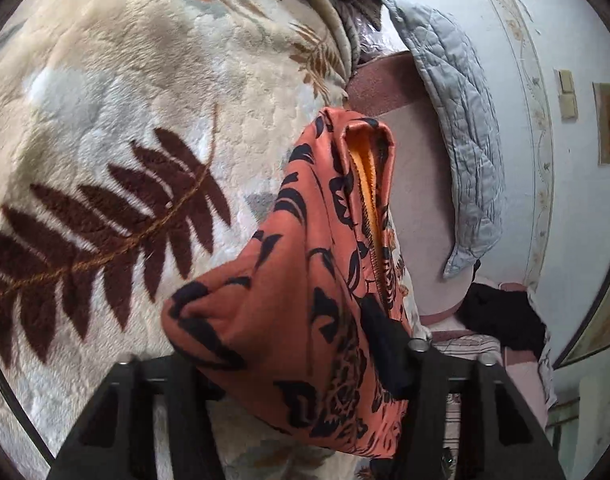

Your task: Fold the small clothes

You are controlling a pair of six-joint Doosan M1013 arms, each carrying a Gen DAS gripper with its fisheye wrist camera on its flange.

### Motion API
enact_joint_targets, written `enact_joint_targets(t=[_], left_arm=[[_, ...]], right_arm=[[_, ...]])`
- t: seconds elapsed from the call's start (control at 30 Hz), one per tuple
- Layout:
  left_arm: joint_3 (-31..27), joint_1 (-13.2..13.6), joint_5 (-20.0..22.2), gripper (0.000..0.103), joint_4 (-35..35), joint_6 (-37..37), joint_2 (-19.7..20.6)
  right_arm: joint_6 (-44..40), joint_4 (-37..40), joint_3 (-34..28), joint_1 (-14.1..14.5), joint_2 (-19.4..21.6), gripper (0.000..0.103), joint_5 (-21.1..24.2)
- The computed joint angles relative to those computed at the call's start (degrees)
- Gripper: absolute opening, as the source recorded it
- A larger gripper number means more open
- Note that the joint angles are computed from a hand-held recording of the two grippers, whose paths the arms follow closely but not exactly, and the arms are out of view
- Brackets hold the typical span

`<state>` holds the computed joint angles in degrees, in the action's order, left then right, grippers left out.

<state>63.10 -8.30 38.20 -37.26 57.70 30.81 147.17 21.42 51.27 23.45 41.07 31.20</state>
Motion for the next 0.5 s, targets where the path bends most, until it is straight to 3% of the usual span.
enact_joint_targets(t=[0.03, 0.13, 0.2, 0.3, 0.37, 0.43, 0.47, 0.5], left_arm=[[-0.6, 0.0, 0.0, 0.027, -0.4, 1.7, 0.3], [-0.7, 0.0, -1.8, 0.021, -3.5, 5.3, -0.1], [-0.4, -0.3, -3.3, 0.02, -4.3, 8.3, -1.4], [3.1, -0.3, -5.9, 0.02, -8.9, 13.2, -5.1], [6.1, -0.4, -6.3, 0.021, -6.3, 11.5, -8.0], [8.5, -0.6, -3.6, 0.022, -0.2, 6.8, -10.4], [9.0, -0.7, -0.3, 0.023, 5.2, 3.5, -11.0], [8.4, -0.8, 5.8, 0.027, 10.2, 0.3, -10.9]], right_arm=[[-2.5, 2.7, -0.6, -0.3, 0.6, 0.023, 0.6], [-2.3, 0.7, -0.9, -0.1, 0.3, 0.02, -1.7], [-3.0, -4.7, -1.1, 0.5, -1.0, 0.019, -4.1], [-5.6, -6.3, 3.5, 1.2, -5.4, 0.016, -11.1], [-5.1, -8.0, 7.1, 1.7, -8.6, 0.014, -13.0], [-3.0, -9.9, 11.3, 2.4, -11.9, 0.013, -13.0], [-2.7, -11.0, 12.7, 2.8, -13.1, 0.013, -11.0], [-4.2, -10.6, 13.7, 3.1, -14.1, 0.013, -8.1]])
